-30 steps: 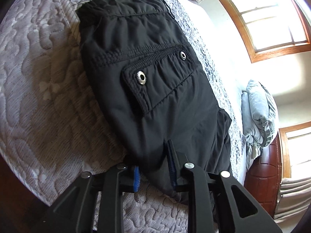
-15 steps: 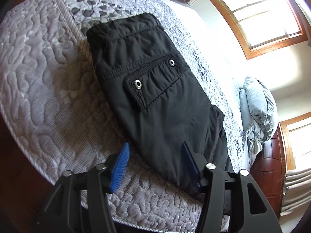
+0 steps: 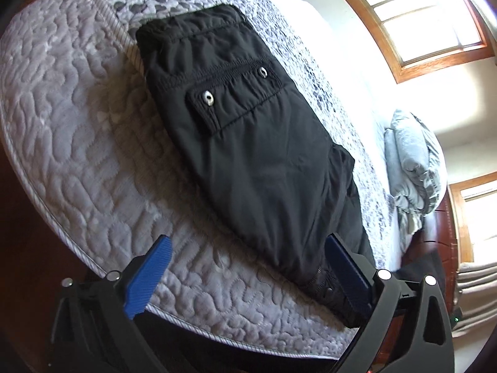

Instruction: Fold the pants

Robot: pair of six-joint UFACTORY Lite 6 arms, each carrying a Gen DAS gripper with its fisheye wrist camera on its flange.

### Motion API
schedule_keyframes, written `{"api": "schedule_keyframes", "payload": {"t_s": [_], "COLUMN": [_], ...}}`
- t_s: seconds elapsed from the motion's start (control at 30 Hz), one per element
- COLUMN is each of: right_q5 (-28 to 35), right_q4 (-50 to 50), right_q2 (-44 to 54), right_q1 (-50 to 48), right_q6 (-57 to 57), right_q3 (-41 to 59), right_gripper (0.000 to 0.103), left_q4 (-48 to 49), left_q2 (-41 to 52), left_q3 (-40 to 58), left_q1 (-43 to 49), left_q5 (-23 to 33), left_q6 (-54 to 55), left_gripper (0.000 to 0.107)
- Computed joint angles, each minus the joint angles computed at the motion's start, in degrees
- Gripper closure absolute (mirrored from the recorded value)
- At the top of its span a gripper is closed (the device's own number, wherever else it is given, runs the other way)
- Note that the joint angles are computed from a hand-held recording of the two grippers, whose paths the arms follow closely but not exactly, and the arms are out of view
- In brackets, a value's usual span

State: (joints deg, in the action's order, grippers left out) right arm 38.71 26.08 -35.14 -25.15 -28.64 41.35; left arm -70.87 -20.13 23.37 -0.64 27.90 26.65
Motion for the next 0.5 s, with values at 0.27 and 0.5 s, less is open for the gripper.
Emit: {"api": "schedule_keyframes", "payload": {"t_s": [0.27,0.5], "right_q5": [-5.3,-7.2], "right_q4": [-24.1,-41.3], "right_q2": [3.6,10.9], "right_q1": [28.9,42.9], "right_q6": [32.7,54.9], "right_q3": [-2.8,-3.8], "right_gripper": [0.092,0.092], "left_q4": [-1.2,1.3], "left_q2": [-4.8,-10.4], "left_q3": [-5.3,-9.5], "left_q1": [1.2,5.2], "left_q5": [1.4,4.0], "left_q6": [1.7,1.5], "left_gripper": [0.008,0.008]}}
